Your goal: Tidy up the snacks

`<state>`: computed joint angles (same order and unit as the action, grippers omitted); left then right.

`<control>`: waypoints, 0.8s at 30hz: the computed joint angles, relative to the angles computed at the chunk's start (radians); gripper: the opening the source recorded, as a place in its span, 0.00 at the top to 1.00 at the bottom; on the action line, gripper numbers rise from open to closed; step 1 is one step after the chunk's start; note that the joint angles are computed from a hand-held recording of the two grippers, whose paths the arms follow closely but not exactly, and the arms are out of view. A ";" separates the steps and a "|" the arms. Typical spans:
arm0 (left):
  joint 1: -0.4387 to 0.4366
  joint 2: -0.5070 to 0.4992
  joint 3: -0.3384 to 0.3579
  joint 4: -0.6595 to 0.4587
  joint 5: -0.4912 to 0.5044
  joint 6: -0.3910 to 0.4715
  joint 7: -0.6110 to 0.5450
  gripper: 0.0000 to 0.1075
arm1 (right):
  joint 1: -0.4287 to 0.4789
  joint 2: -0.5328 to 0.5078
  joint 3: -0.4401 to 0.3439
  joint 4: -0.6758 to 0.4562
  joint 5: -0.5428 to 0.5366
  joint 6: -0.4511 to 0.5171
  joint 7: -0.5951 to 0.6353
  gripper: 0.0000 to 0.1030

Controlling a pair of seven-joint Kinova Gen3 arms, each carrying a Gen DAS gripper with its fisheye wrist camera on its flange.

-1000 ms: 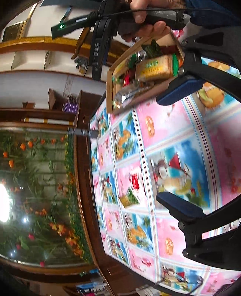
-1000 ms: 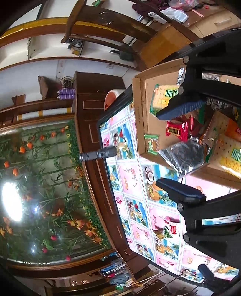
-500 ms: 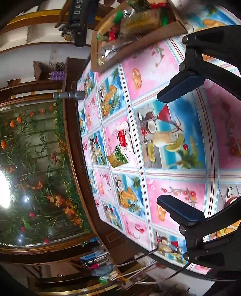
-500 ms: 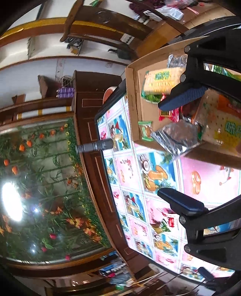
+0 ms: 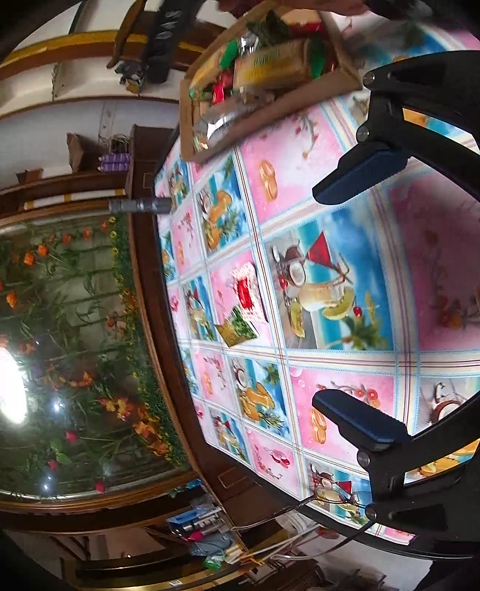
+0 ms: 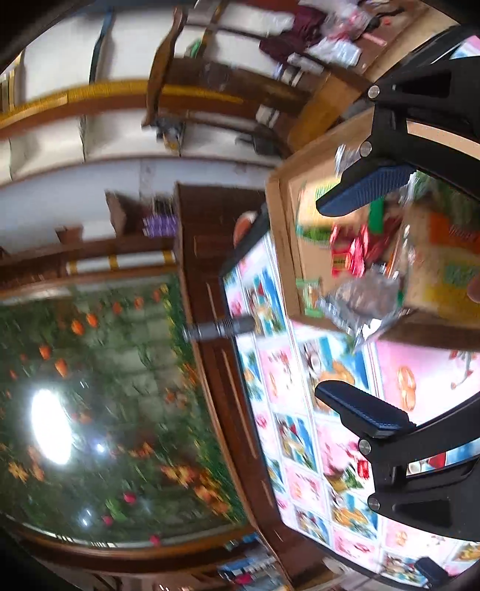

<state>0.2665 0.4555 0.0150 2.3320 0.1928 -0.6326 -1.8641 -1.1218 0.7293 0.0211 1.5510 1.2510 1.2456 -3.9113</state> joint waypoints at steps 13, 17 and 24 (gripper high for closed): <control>-0.083 -0.027 0.071 0.063 -0.208 -0.032 0.091 0.07 | -0.164 0.084 -0.024 -0.042 -0.150 0.371 -0.155 0.01; -0.101 -0.028 0.073 0.052 -0.237 -0.009 0.118 0.07 | -0.172 0.102 -0.017 -0.055 -0.149 0.402 -0.143 0.01; -0.140 -0.024 0.093 0.019 -0.297 0.054 0.187 0.07 | -0.163 0.101 -0.021 -0.055 -0.167 0.400 -0.150 0.01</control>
<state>0.1263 0.4319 0.1085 2.3512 -0.1039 -0.5783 -1.6767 -1.2851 0.8301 0.0002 1.4957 1.0844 1.6452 -4.0613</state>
